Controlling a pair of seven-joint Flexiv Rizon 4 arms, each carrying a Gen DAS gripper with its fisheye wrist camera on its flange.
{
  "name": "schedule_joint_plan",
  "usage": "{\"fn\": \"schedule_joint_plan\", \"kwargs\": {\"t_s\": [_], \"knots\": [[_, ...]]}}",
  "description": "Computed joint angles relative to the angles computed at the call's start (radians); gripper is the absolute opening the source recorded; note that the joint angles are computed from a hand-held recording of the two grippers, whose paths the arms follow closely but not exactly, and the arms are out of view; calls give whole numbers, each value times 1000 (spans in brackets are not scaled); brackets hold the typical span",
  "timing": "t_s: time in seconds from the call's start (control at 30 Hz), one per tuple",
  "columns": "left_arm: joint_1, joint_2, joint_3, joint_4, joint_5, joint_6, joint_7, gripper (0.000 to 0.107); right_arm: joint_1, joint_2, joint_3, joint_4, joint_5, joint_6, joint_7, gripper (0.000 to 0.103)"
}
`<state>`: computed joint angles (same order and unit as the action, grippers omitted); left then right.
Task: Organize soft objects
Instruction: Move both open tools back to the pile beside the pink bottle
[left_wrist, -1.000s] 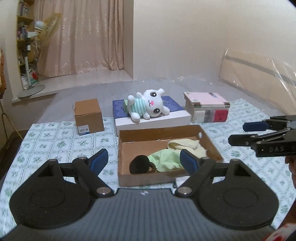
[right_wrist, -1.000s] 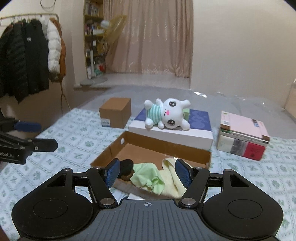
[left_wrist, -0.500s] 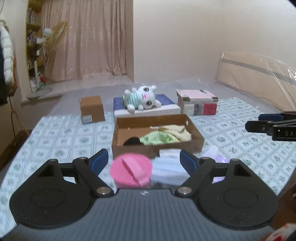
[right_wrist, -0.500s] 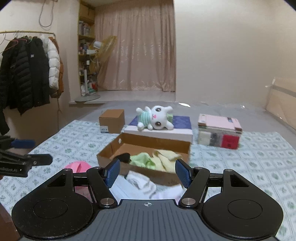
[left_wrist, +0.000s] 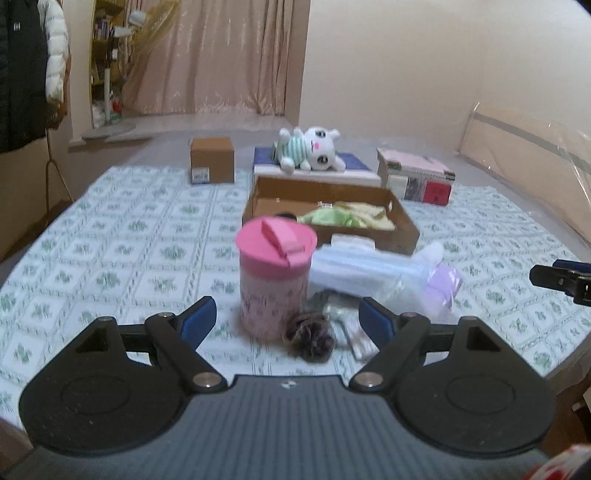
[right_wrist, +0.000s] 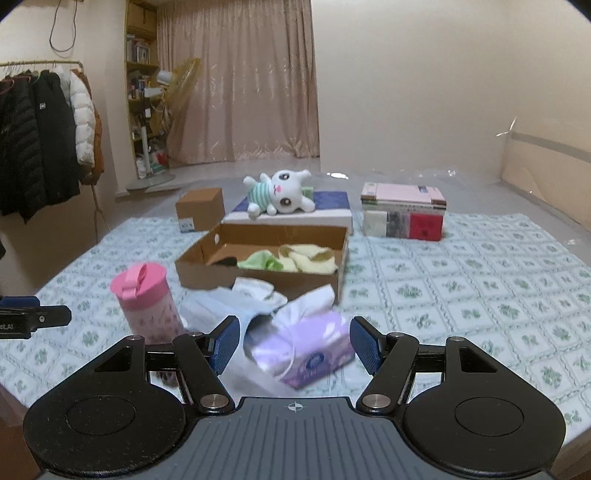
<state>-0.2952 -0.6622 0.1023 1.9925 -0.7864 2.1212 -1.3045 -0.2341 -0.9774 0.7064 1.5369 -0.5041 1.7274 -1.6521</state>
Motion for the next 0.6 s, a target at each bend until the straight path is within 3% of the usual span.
{"fn": "schedule_joint_plan", "kwargs": {"t_s": [0.13,0.33,0.6], "knots": [[-1,-7,-3,10,4,-4,-10,83,28,15,-51,34,-14,30,-13,66],[-7,-23,1,10,12,-23,-20,83,16,-8,-23,35,-23,-13,-23,66],[9,-37,3,2,51,-59,-56,83,79,-11,-83,19,-1,-16,-69,66]]}}
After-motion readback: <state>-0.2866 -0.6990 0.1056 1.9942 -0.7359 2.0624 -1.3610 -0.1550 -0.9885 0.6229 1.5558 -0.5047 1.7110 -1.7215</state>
